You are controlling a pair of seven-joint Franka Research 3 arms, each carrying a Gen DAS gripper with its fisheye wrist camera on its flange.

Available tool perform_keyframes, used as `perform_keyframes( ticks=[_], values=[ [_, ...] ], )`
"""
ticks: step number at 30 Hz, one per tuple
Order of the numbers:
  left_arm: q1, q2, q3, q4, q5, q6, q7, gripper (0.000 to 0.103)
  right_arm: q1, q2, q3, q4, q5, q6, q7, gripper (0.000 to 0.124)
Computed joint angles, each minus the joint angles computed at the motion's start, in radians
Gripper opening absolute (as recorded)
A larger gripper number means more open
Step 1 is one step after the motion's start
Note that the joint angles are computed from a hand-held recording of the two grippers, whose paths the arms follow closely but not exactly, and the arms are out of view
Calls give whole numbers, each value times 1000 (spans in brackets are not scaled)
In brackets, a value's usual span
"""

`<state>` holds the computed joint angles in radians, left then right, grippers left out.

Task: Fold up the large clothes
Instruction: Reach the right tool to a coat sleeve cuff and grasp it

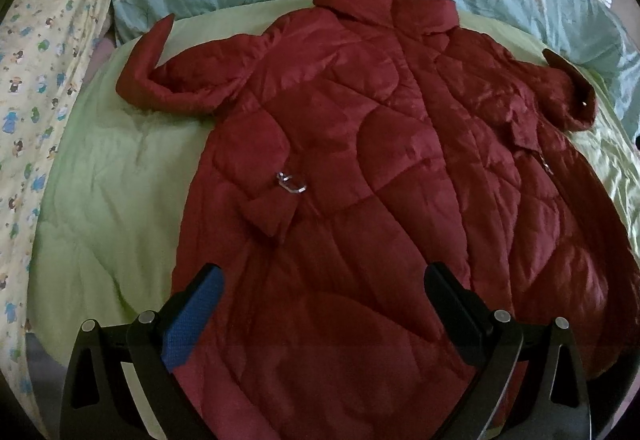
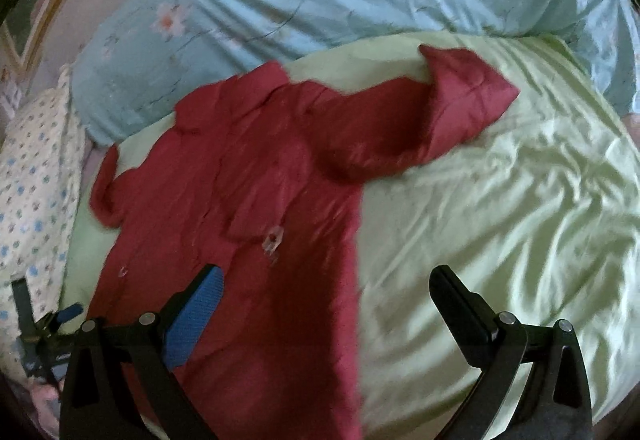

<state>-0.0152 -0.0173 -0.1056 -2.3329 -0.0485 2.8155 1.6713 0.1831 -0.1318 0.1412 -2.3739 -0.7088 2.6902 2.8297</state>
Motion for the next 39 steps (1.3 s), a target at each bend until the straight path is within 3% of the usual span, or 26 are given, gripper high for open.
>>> perform_keyframes(
  ticks=[8, 13, 23, 25, 26, 28, 30, 32, 39],
  values=[
    [15, 100, -13, 111, 38, -42, -34, 102, -46, 124, -84, 159, -139, -66, 30, 100],
    [23, 154, -20, 172, 81, -76, -68, 102, -33, 244, -157, 309, -153, -125, 5, 89],
    [26, 262, -20, 288, 177, -127, -163, 102, -8, 538, -280, 650, 26, -251, -212, 80],
    [28, 281, -22, 309, 186, -134, -172, 102, -1, 589, -298, 703, 71, -289, -256, 76],
    [31, 287, -24, 312, 188, -128, -173, 102, 6, 597, -310, 710, 83, -296, -263, 67],
    [32, 306, -26, 332, 194, -133, -176, 102, 11, 600, -327, 699, 109, -276, -269, 50],
    [33, 314, -27, 338, 201, -132, -180, 102, 21, 582, -343, 667, 116, -235, -258, 26],
    [36, 323, -30, 345, 201, -135, -180, 102, 39, 565, -355, 652, 104, -223, -244, 20],
    [55, 324, -53, 338, 158, -122, -142, 102, 72, 457, -324, 533, 98, 1, -231, 14]
  ],
)
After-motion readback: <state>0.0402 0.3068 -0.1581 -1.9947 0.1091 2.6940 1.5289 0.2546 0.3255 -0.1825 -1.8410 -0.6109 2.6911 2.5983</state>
